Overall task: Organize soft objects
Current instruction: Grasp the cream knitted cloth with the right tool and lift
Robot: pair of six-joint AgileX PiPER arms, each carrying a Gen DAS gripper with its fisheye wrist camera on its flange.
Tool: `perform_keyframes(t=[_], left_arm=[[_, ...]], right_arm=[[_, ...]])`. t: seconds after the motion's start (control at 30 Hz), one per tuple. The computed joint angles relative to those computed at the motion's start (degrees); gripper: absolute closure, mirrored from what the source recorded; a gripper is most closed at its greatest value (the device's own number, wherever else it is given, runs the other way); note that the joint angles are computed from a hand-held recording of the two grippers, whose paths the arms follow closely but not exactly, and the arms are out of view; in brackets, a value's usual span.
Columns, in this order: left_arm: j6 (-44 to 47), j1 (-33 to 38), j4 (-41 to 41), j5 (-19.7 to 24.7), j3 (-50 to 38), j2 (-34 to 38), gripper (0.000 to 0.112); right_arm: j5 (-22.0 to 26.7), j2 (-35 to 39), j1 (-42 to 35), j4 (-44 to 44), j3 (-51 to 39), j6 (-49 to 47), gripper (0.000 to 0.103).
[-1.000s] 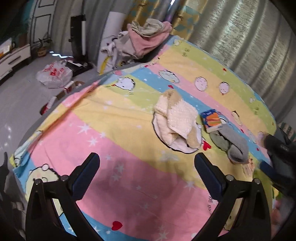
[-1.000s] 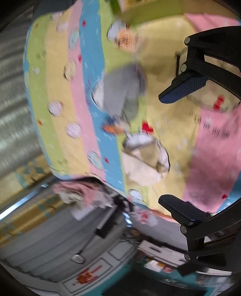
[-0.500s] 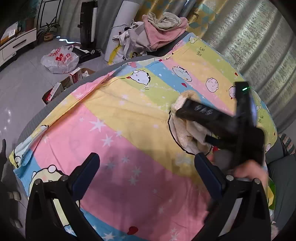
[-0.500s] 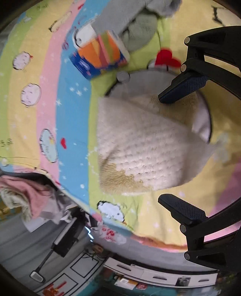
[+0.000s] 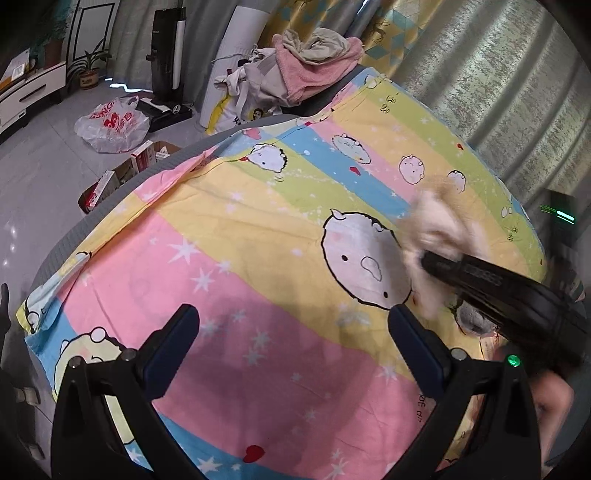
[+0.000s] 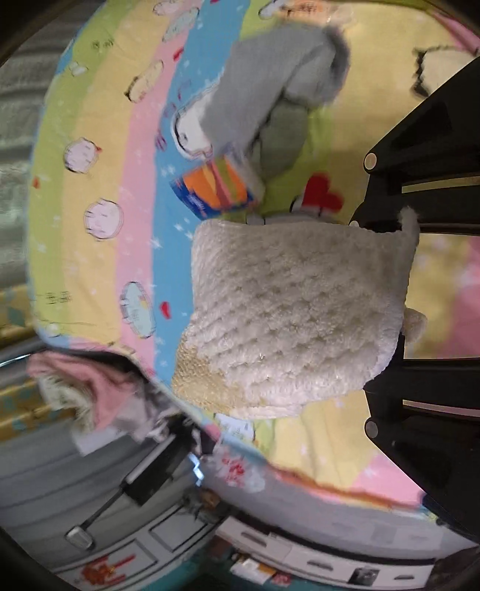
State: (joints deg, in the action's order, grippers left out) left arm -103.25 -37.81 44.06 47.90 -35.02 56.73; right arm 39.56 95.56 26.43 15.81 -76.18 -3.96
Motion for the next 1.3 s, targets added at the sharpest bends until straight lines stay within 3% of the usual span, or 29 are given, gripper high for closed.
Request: perform_keyframes(t=[0.23,0.4,0.53,0.63,0.7,0.77,0.87,1.0,1.07,1.2,1.3], left_arm=[[-2.21,-4.49,2.32,-1.50,-1.49,2.50,0.011],[-2.69,-5.91,3.21,-9.16,-2.01,4.55,0.011],[-2.23,-7.79,3.84,-10.49,-4.07,9.02,0.011],[-0.95,-7.30,2.68,-14.01,-4.65,11.54,0.011],[-0.83,-7.07,2.26,-16.06,-4.73,12.77,0.011],[-0.66,-7.65,2.60,-16.52,-5.30,13.79,0.011],[-1.88,-8.35,4.61,-18.31,-5.64,14.80,0.010],[-4.91,-10.65,8.67,-19.92,-6.82,16.73,0.010],[-4.66,-11.65,9.25,-20.06,-7.96,18.20,0.010],[-4.94,-10.72,9.96,-26.86,-8.74,21.05,0.010],[-1.08,-9.97,6.20,-30.27,-10.19,24.13,0.010]], right_arm=[[4.91,-18.74,-14.03,14.67,11.99,-19.76,0.076],[2.46,-27.22,-18.44,0.65,20.10,-15.70,0.076],[3.98,-23.18,-18.78,-2.54,22.48,-17.88,0.075],[5.80,-19.33,-19.39,-1.90,22.45,-20.92,0.059],[6.44,-18.46,-20.36,-1.53,22.51,-22.36,0.037],[6.43,-19.65,-22.80,0.87,23.26,-26.10,0.026],[9.20,-22.03,-28.63,8.80,22.79,-33.95,0.024],[19.42,-21.72,-39.55,20.96,20.03,-43.35,0.019],[21.83,-20.79,-42.00,23.57,19.02,-43.84,0.019],[25.02,-16.76,-44.80,28.38,17.34,-43.68,0.018],[28.41,-10.73,-44.47,30.16,15.44,-43.43,0.018]])
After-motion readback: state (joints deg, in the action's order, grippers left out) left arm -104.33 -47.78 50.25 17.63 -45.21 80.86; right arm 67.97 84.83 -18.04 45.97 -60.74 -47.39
